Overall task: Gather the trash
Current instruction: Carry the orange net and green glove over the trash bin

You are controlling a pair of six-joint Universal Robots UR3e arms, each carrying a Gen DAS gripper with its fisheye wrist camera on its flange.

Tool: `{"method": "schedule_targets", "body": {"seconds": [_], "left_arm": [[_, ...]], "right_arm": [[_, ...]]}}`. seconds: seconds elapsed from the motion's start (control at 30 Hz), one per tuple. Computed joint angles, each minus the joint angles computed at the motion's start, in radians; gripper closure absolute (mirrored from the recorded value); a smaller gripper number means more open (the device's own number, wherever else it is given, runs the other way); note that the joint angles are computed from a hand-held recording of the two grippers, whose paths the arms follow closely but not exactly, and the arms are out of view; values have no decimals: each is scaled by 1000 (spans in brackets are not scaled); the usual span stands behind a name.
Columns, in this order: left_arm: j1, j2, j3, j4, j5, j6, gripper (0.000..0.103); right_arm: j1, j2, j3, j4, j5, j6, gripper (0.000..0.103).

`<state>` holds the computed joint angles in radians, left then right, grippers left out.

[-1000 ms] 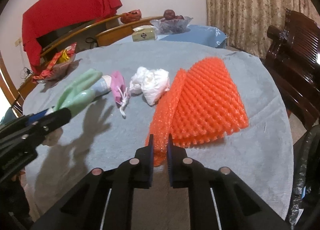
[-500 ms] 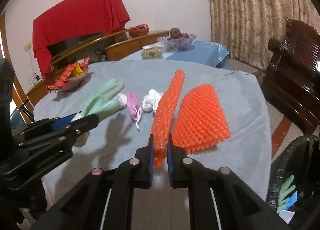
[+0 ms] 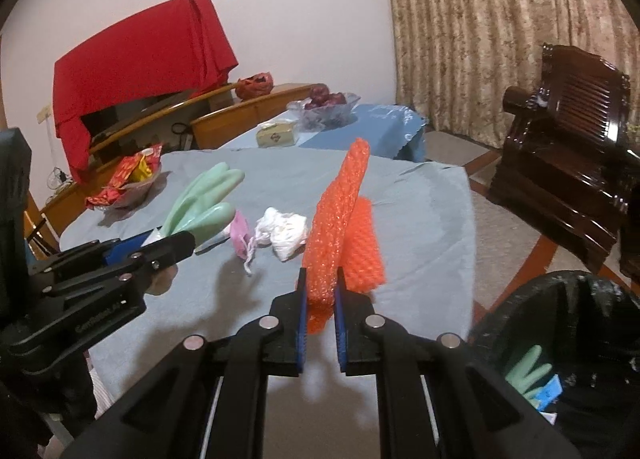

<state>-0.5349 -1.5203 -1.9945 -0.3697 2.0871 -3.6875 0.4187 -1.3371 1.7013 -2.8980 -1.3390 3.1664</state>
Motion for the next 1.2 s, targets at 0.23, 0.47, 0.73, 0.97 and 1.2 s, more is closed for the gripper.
{"method": "schedule_targets", "body": {"seconds": [0.23, 0.47, 0.73, 0.97, 1.2], "left_arm": [[-68, -97, 127, -21, 10, -3, 76], [-135, -219, 274, -28, 12, 3, 76], [-195, -370, 465, -43, -14, 32, 76], [-231, -509, 637, -57, -56, 73, 76], [-253, -646, 820, -91, -101, 109, 76]], "right_arm": [[-78, -138, 122, 3, 13, -25, 92], [-180, -278, 242, 22, 39, -53, 92], [-318, -441, 369, 66, 75, -94, 92], [-486, -588, 458, 145, 128, -159, 92], [-666, -705, 526, 232, 196, -236, 92]]}}
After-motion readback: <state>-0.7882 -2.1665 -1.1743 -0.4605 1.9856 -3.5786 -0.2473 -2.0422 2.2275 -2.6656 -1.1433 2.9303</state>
